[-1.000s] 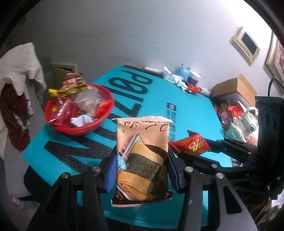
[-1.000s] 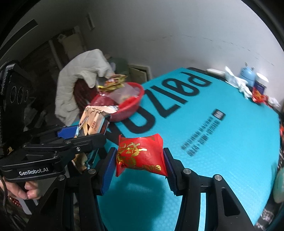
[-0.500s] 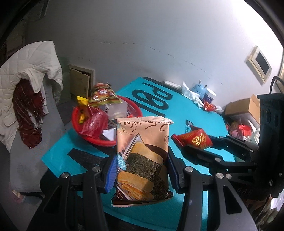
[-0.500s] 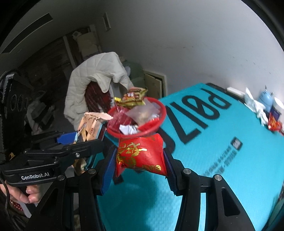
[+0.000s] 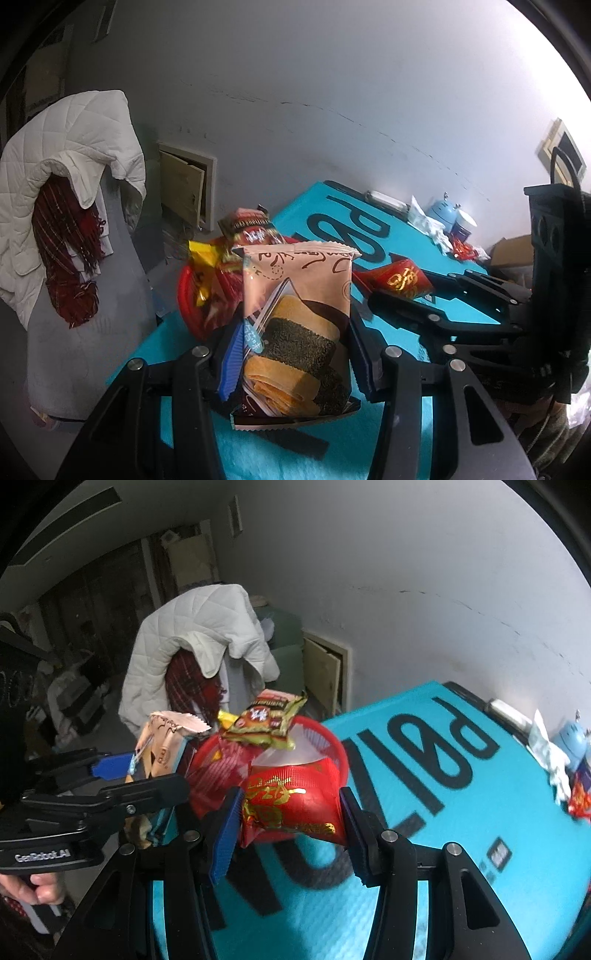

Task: Organize snacks
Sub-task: 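Lift the wafer packet and red candy and carry both over the basket, then open the right tool to drop the red candy while the left tool lowers and releases the wafer packet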

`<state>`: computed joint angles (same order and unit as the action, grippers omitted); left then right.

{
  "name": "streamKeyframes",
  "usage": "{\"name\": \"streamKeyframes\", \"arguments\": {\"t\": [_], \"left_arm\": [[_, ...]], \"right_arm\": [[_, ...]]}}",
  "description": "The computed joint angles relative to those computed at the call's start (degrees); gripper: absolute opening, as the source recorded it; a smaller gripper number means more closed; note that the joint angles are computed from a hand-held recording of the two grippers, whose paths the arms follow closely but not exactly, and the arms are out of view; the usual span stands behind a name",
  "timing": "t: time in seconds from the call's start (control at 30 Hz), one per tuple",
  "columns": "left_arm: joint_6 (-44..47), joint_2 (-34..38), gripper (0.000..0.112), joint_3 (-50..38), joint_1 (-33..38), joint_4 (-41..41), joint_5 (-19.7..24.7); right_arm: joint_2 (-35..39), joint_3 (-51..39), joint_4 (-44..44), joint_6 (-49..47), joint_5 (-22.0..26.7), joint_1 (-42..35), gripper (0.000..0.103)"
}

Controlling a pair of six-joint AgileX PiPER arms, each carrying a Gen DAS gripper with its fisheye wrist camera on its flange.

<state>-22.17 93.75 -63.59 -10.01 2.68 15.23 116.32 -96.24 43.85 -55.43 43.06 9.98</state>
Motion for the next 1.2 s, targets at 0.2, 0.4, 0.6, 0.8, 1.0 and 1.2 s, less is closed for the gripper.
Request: {"name": "streamKeyframes", "arguments": {"t": [0.2,0.4,0.6,0.8,1.0,1.2], "left_arm": [[6.7,3.8,0.048,-3.5,2.7,-5.6,-0.2],[10.4,7.0,0.048,-5.7,3.8,-8.9,0.6],[16.0,8.6,0.048,-6.4,4.0,-15.0,1.1],[14.5,7.9,0.048,-5.6,3.6,-13.5,0.7],[11.4,8.3,0.048,-6.4,2.9,-9.3,0.5],[9.8,9.9,0.048,-9.2,2.0,-5.9,0.0]], "right_arm": [[9.0,-11.5,-1.0,2.2,3.0,1.3,0.051],[16.2,-20.8,-6.2,6.6,10.1,2.0,0.058],[15.3,-18.0,-4.9,4.6,9.9,0.9,0.067],[13.7,-15.4,-4.6,4.7,9.1,0.4,0.069],[11.1,-12.0,-2.7,3.5,7.2,-0.5,0.069],[10.7,-12.3,-2.3,4.4,6.6,-1.0,0.065]]}}
